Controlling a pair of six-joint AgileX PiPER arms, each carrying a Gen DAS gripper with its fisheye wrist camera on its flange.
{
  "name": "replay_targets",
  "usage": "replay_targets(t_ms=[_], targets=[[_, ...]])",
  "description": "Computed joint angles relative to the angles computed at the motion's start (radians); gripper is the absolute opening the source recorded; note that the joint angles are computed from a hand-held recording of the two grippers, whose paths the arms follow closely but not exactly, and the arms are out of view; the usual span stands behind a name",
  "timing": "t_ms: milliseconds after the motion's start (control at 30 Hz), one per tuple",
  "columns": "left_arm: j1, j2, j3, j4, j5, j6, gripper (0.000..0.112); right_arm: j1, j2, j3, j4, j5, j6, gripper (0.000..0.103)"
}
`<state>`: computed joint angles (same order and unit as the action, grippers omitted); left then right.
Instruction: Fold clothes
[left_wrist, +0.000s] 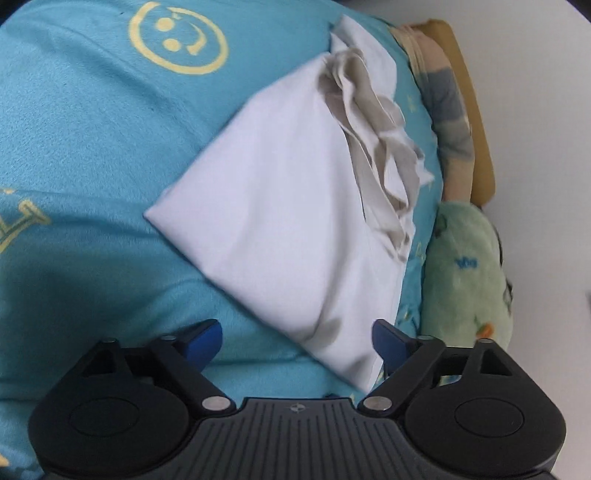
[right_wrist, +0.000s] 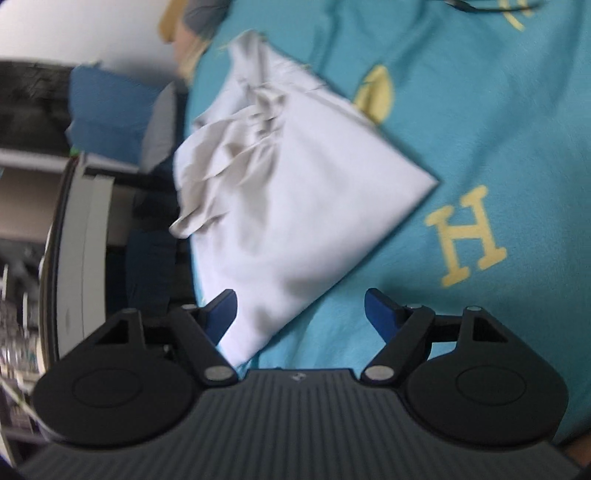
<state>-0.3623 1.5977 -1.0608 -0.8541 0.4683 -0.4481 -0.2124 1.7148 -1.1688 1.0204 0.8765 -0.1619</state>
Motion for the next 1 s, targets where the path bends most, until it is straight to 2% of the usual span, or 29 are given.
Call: replay_targets(t_ms=[33,67,133,200,267,300,367,433,500,600,667,833,933,1000], targets=[[0.003,-0.006,0.011,0.008,-0.024,-0.010,0.076,0.007,0.002,0.005,-0.011,-0.032,0.020,0.077],[0.002,-0.012,0.013,0.056,-0.043,-0.059,0.070,0.011,0.007,0.008,-0.011,-0.057,0.029,0.071],[-0.007,-0.028,0.009,0.226,-0.068,-0.219,0.068,0.009,0.011,0.012,0.004,-0.092,0.025,0.065],[-0.009,-0.043,0.025,0.272,-0.090,-0.275,0.060,0.006,0.014,0.015,0.020,-0.125,0.019,0.062],[-0.014,-0.048,0.028,0.326,-0.091,-0.333,0.048,0.003,0.016,0.013,0.014,-0.143,0.020,0.040],[-0.012,-0.050,0.026,0.339,-0.093,-0.350,0.046,0.003,0.017,0.012,0.006,-0.149,0.024,0.034],[-0.012,-0.056,0.029,0.361,-0.103,-0.376,0.032,0.004,0.011,0.017,0.000,-0.158,0.019,0.016],[-0.018,-0.061,0.021,0.409,-0.103,-0.421,0.019,0.004,-0.002,0.024,0.009,-0.166,-0.005,0.011],[-0.016,-0.057,0.012,0.418,-0.102,-0.438,0.018,-0.002,-0.027,0.034,0.043,-0.169,-0.064,0.009],[-0.006,-0.065,0.022,0.355,-0.127,-0.408,0.014,-0.011,-0.054,0.033,0.063,-0.169,-0.127,0.008],[-0.005,-0.072,0.026,0.343,-0.149,-0.393,0.008,-0.011,-0.071,0.033,0.059,-0.171,-0.152,0.008],[-0.031,-0.125,0.012,0.522,-0.177,-0.503,0.006,-0.008,-0.106,0.015,0.023,-0.164,-0.148,0.007],[-0.043,-0.158,-0.043,0.672,-0.144,-0.602,0.005,-0.017,-0.136,-0.041,0.004,-0.130,-0.130,0.006],[-0.049,-0.188,-0.088,0.718,-0.103,-0.628,0.005,-0.028,-0.154,-0.089,0.003,-0.099,-0.114,0.006]])
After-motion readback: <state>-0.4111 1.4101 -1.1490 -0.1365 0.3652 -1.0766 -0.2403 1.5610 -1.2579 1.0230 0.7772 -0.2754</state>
